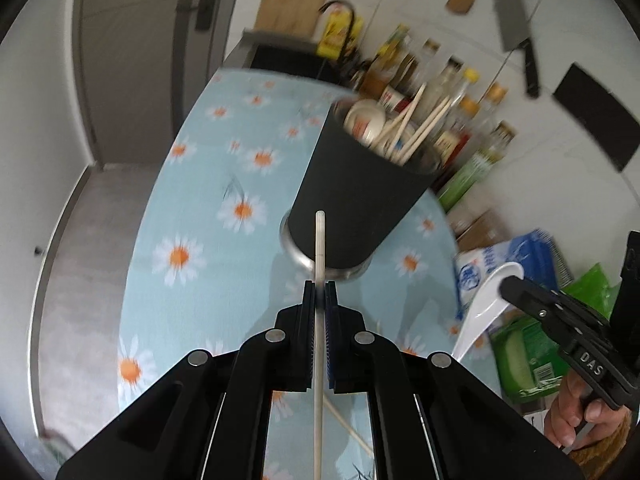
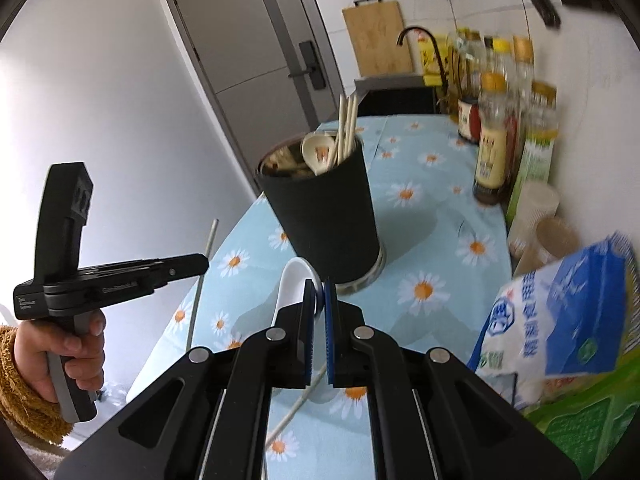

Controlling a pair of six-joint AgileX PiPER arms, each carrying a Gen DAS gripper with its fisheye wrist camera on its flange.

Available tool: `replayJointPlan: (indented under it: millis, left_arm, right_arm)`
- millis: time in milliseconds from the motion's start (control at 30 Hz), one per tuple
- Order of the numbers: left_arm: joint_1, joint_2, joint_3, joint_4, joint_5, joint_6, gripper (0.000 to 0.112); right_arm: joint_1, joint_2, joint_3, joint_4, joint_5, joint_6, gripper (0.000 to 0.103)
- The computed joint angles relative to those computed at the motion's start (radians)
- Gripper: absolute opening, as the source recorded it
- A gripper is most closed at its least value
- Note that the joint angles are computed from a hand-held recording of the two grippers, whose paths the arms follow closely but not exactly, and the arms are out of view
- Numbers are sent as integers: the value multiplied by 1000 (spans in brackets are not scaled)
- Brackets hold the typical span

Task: Organize utensils
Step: 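Lift the white spoon and chopstick and carry them toward the black holder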

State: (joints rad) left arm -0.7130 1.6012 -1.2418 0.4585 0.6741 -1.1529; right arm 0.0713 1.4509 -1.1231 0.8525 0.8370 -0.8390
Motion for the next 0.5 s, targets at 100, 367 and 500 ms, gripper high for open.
replayJointPlan:
  millis: [100,367,500]
  left_arm:
    - [23,-35,16,24,-62,32,3]
    - [74,-80,-3,128,-194,71,3]
    - [91,-71,-44,170,-237,90,3]
  right_arm:
    - [46,-13,-30,-68,-52,82,5]
    - [146,7,-166,-256,-123,289,5]
    - [181,36,-253,-342,-134,368,5]
